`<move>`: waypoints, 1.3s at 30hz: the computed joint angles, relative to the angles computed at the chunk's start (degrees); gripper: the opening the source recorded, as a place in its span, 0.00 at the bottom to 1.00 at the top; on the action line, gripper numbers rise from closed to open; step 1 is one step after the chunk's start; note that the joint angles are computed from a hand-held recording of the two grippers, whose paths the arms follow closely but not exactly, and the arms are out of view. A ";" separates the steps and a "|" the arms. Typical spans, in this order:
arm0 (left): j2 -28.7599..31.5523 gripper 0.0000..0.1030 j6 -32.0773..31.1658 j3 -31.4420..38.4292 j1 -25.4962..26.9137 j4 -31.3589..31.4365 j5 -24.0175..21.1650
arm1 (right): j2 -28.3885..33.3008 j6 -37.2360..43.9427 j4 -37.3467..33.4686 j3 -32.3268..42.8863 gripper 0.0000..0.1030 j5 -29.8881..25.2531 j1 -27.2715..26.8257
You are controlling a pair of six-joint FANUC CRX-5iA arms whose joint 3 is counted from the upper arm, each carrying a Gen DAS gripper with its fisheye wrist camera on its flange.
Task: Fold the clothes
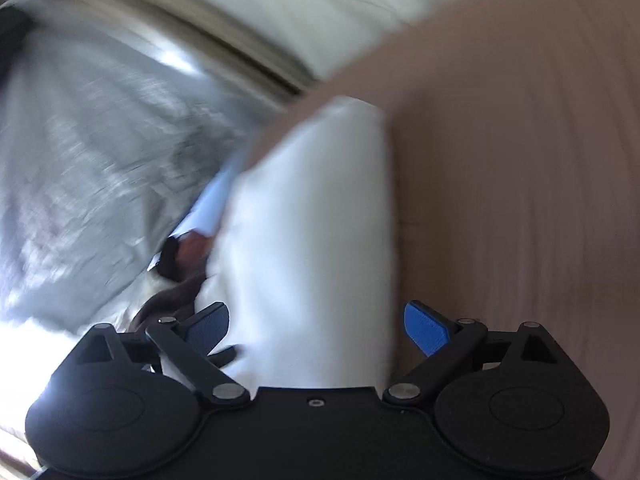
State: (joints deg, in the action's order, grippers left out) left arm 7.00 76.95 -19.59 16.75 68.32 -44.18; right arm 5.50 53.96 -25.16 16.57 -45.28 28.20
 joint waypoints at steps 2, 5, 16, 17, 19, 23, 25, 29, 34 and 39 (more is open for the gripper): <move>1.19 0.82 -2.80 -1.64 -1.43 8.26 1.80 | 4.04 2.58 -6.53 3.47 0.94 -1.80 -2.91; 3.77 0.64 -1.66 -0.21 -0.63 8.31 -0.34 | 9.72 5.64 -11.73 8.16 0.94 -2.51 -4.91; 4.31 0.34 -9.15 7.04 -2.04 -5.16 4.52 | 27.16 9.08 -8.53 32.92 0.81 -8.59 -4.08; 3.60 0.33 -9.76 7.21 -2.25 -6.66 5.50 | 26.85 10.01 -5.29 33.08 0.63 -7.91 -2.88; 2.08 0.32 -11.25 7.46 -2.93 -9.56 7.80 | 24.54 13.87 0.63 31.21 0.56 -5.77 -0.41; -0.49 0.27 -16.29 6.31 -4.40 -9.65 11.20 | 21.12 13.01 10.95 29.03 0.54 -3.57 3.62; -1.03 0.25 -20.51 4.24 -4.94 -3.17 11.02 | 20.11 11.94 16.44 29.07 0.54 -3.77 5.53; -2.67 0.25 -28.62 1.83 -7.27 5.96 14.73 | 19.10 13.20 24.08 30.50 0.52 -5.08 8.34; -8.21 0.25 -38.05 -2.49 -8.77 13.58 20.77 | 13.89 10.83 29.89 23.14 0.51 2.66 11.33; -12.77 0.24 -34.19 -4.07 -3.70 7.99 17.70 | 14.06 10.53 30.12 24.03 0.51 4.41 13.42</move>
State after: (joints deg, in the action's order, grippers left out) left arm -5.77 42.76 -23.65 13.04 76.31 -26.48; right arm 19.56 64.49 4.96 40.60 -40.87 41.62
